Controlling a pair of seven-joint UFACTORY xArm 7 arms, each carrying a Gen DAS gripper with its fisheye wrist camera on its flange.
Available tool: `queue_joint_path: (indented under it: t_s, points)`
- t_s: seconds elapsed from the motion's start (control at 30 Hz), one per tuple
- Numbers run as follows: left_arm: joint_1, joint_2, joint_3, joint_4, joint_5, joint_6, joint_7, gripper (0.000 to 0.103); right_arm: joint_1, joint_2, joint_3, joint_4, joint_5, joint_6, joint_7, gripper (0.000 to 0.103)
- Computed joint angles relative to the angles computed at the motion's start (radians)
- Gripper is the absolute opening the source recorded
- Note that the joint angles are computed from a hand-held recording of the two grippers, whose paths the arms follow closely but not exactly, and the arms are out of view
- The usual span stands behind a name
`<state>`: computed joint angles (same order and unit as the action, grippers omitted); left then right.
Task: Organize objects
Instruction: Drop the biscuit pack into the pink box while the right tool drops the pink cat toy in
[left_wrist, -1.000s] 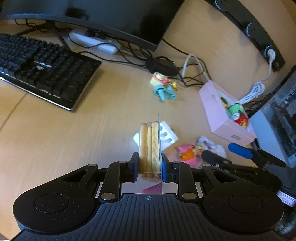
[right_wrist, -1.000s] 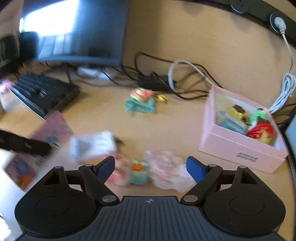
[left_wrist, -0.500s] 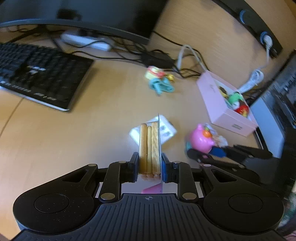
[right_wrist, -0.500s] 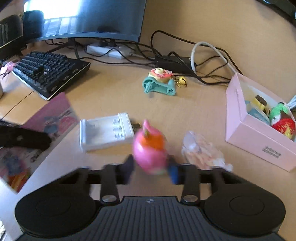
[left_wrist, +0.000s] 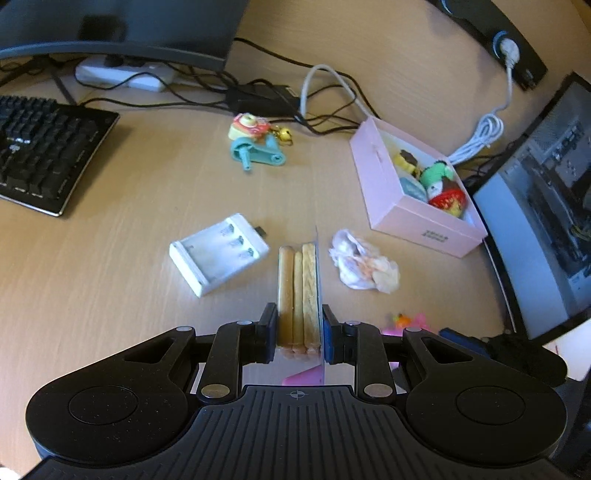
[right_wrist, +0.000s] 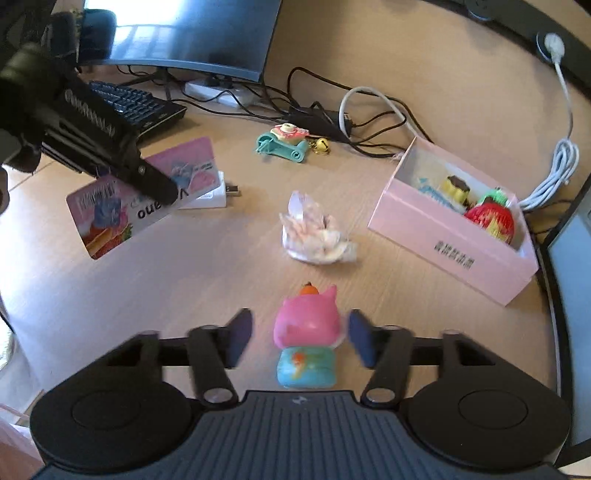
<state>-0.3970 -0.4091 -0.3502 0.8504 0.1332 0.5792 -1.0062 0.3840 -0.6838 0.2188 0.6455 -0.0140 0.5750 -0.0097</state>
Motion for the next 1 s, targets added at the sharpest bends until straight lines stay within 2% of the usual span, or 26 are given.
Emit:
queue_joint_path:
  t_s: [0.1,0.17,0.3,0.33,0.37,0.47,0.53,0.6,0.7,0.73,0.8,0.9,0.93,1.0]
  points:
    - [0.007,-0.002,-0.023,0.02,0.018,0.048,-0.035,0.027,0.003,-0.008,-0.02,-0.033,0.01,-0.02,-0.012,0.062]
    - [0.005,0.003,-0.034,0.032,0.024,0.076,-0.058,0.027,-0.018,-0.011,-0.01,-0.062,-0.009,-0.078,-0.008,0.062]
    - [-0.025,0.058,-0.031,0.068,0.012,0.093,-0.05,0.027,-0.048,0.038,-0.016,-0.059,-0.035,-0.14,-0.008,0.062]
    - [-0.031,0.076,-0.031,0.082,0.014,0.093,-0.049,0.027,-0.063,0.057,-0.016,-0.051,-0.038,-0.143,0.003,0.058]
    - [-0.037,0.091,-0.03,0.094,0.017,0.08,-0.05,0.027,-0.055,0.074,-0.04,-0.039,-0.021,-0.128,-0.003,0.045]
    - [-0.046,0.162,-0.012,0.158,0.026,0.006,-0.029,0.027,-0.025,0.059,-0.114,-0.033,0.044,-0.101,-0.046,0.044]
    - [-0.04,0.249,-0.01,0.261,0.081,-0.005,-0.014,0.027,-0.02,0.017,-0.151,-0.045,0.07,-0.099,-0.089,0.044]
    - [-0.04,0.363,-0.006,0.402,0.202,-0.009,-0.015,0.027,-0.023,-0.021,-0.185,-0.05,0.097,-0.09,-0.126,0.044]
    - [-0.082,0.55,0.033,0.639,0.386,0.001,-0.055,0.027,-0.035,-0.058,-0.235,-0.047,0.138,-0.084,-0.179,0.044]
    - [-0.102,0.624,0.052,0.733,0.416,0.015,-0.06,0.027,-0.04,-0.066,-0.246,-0.048,0.149,-0.089,-0.197,0.044]
    - [-0.135,0.763,0.086,0.903,0.411,0.042,-0.051,0.027,-0.049,-0.072,-0.261,-0.051,0.167,-0.109,-0.229,0.044]
    - [-0.205,0.957,0.153,1.164,0.408,0.158,-0.037,0.027,-0.05,-0.059,-0.284,-0.057,0.201,-0.14,-0.266,0.044]
    - [-0.231,0.997,0.187,1.216,0.423,0.177,-0.052,0.026,-0.051,-0.047,-0.29,-0.055,0.212,-0.146,-0.274,0.044]
    - [-0.25,1.025,0.222,1.24,0.412,0.175,-0.059,0.026,-0.07,-0.022,-0.279,-0.053,0.218,-0.159,-0.275,0.044]
